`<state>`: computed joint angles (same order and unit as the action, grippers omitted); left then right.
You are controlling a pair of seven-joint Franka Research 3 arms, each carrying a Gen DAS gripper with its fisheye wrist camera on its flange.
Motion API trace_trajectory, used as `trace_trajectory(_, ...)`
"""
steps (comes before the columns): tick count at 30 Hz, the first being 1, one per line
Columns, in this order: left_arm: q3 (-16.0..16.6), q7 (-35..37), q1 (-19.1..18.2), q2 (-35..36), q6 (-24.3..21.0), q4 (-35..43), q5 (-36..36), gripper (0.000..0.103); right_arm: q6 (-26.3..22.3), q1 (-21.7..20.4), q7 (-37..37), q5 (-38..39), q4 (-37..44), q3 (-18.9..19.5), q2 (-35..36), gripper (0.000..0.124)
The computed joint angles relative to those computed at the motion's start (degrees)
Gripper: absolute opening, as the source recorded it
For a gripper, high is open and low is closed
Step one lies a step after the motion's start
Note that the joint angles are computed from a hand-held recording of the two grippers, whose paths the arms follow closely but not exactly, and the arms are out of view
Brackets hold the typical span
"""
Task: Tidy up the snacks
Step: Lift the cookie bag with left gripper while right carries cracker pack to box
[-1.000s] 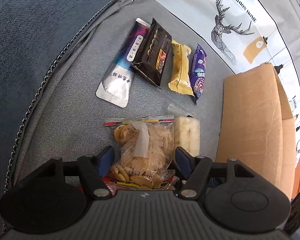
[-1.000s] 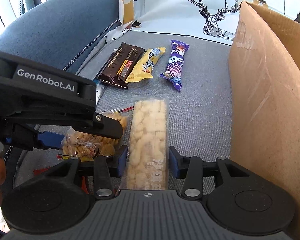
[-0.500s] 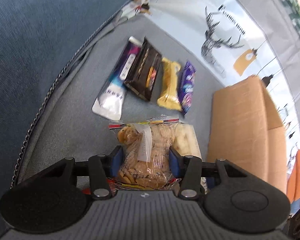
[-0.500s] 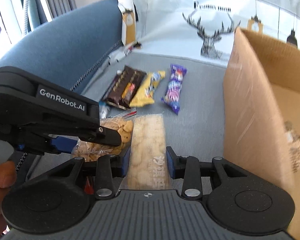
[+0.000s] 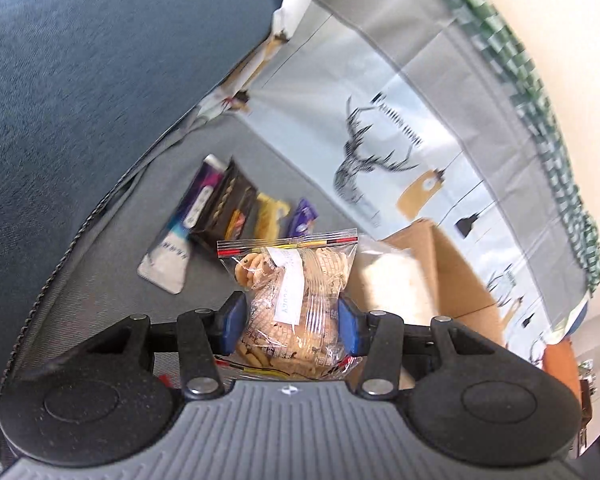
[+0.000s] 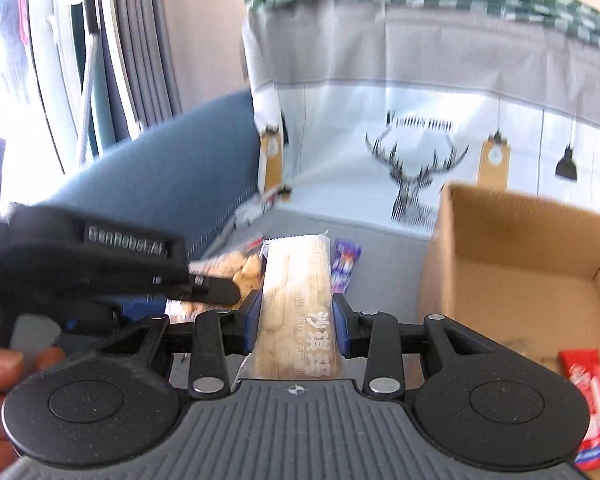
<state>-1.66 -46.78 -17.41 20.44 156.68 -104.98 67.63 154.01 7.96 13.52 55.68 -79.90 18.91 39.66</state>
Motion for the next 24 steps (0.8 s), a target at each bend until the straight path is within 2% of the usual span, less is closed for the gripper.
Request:
trace_trajectory(4,1.0,-5.1,-1.2,0.5,0.4,1.8,5.7,0.052,-1.5,-2.2,-2.0,1.3,3.8,0.3,0.5,0.038)
trace_trajectory(9,0.7,-5.4,-1.5,3.4,0.7,6.3,8.1,0.053,-1.7,-3.8,-2.0,0.4,11.7,-1.0,4.4,0.038)
trace_trajectory(13,1.4,-4.8,-2.4,6.9,1.6,11.1,9.0,0.053,-0.8,-4.0,6.0,-2.5,17.9,-3.3,9.1,0.038)
trace_trajectory(15,1.9,-3.8,-3.0,8.9,2.3,13.9,8.8,0.053,-1.3,-4.2,9.9,-5.0,20.2,-4.2,10.9,0.038)
trace_trajectory(18,2.8,-1.4,-3.9,12.2,3.7,18.5,7.8,0.053,0.4,-6.0,8.6,-6.3,21.3,-2.5,12.4,0.038)
trace_trajectory(24,5.3,5.1,-6.4,19.0,6.1,27.9,3.9,0.053,2.3,-7.6,6.5,-9.2,22.9,-1.7,14.3,0.038)
